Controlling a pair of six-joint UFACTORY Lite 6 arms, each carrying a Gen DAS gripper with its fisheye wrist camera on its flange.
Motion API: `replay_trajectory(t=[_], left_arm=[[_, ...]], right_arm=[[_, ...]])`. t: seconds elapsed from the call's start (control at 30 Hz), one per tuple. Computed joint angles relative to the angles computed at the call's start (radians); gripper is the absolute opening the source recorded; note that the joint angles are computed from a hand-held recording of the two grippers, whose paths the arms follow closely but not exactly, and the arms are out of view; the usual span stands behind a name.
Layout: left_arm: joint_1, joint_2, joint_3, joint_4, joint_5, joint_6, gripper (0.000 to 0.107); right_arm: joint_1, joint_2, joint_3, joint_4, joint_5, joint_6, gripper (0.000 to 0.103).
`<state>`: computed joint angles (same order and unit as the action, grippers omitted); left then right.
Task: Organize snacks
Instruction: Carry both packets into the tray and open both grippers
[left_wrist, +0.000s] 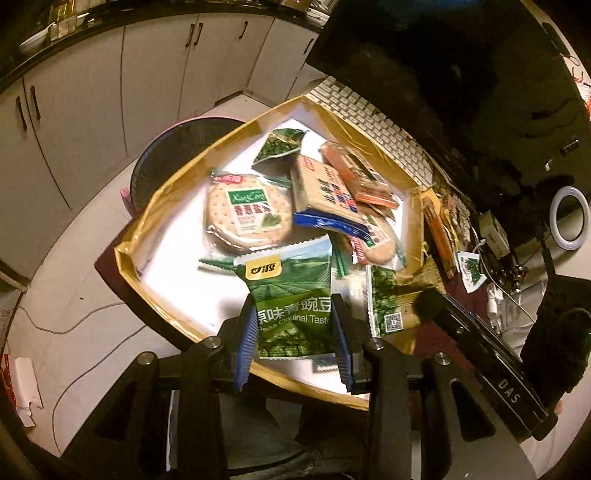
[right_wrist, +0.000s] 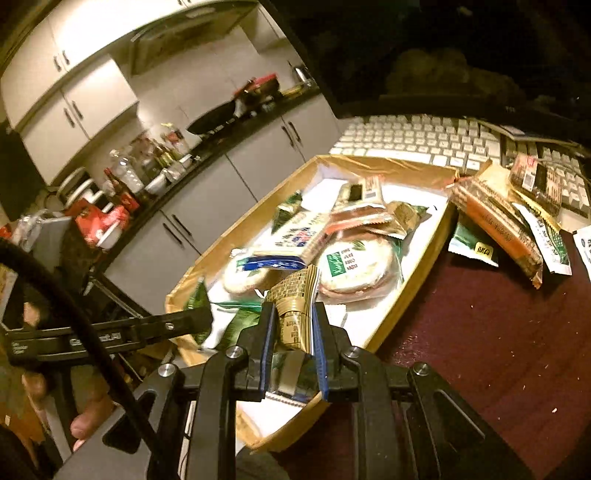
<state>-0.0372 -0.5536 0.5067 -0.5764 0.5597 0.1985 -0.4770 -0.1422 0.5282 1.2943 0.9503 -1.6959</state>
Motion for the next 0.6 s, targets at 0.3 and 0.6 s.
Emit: replay_trajectory(t=[0.3,0.6], left_arm=[[0.110,0.119,0.049,-0.023,0.023,0.114,0.039],[0.177,0.176,0.079,-0.020,0.025,0.151,0.040]], right_arm=[[0.024,0.080,0.031,0.009,-0.017,-0.025,0.018],[0.137,0.106,0.046,0.068,-0.084,-0.015,0.019]])
